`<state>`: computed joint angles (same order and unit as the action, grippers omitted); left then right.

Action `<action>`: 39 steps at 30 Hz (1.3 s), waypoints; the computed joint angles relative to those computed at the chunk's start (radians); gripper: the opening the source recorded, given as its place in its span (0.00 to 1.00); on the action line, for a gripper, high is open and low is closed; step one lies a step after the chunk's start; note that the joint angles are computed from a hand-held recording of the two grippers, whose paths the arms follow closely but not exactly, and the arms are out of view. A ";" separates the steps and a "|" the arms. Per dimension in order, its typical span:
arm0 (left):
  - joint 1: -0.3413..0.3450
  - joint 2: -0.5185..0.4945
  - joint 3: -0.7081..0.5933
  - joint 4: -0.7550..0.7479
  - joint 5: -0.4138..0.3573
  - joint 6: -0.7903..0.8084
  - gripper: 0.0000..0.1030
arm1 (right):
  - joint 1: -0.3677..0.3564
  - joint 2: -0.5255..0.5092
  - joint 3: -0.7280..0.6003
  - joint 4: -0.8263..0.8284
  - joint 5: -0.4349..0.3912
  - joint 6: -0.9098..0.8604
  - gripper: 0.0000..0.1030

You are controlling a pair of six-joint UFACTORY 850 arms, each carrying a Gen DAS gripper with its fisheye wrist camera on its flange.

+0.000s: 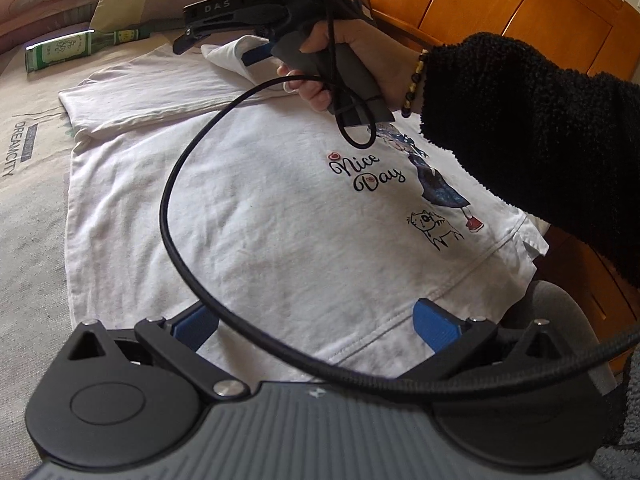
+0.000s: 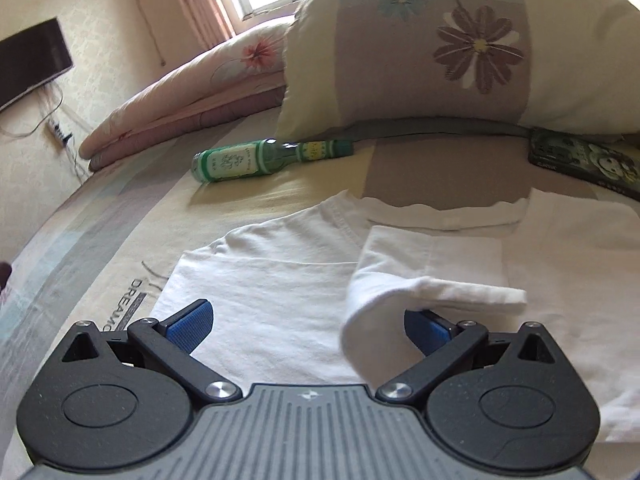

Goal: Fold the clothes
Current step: 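Lower the sleeve onto the folded sleeve and open the right tool, then withdraw the open right tool and hover over the folded sleeves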

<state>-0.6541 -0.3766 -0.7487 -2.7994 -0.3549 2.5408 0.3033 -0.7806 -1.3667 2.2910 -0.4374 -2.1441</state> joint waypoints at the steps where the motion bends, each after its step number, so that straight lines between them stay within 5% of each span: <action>1: 0.000 -0.003 -0.001 0.013 -0.004 -0.012 0.99 | -0.008 -0.001 0.004 0.028 -0.014 0.002 1.00; 5: -0.001 -0.013 -0.004 0.041 -0.015 -0.032 0.99 | -0.031 -0.010 -0.001 0.073 -0.078 0.046 1.00; 17: -0.007 0.001 0.011 -0.023 -0.012 0.011 0.99 | 0.029 -0.022 -0.085 -0.199 -0.169 0.170 1.00; 23: -0.010 0.007 0.016 -0.033 -0.002 0.012 0.99 | 0.027 0.037 -0.017 -0.022 -0.089 -0.040 1.00; 30: -0.021 0.015 0.013 -0.044 0.012 0.038 0.99 | -0.035 0.117 0.075 0.390 0.018 -0.511 1.00; 39: -0.029 0.023 -0.001 -0.274 0.126 0.305 0.99 | -0.132 0.198 0.227 0.447 0.052 -0.663 1.00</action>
<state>-0.6830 -0.3537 -0.7493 -3.0735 -0.2293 2.8460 0.1718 -0.5824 -1.1402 2.7378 -0.3853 -2.8068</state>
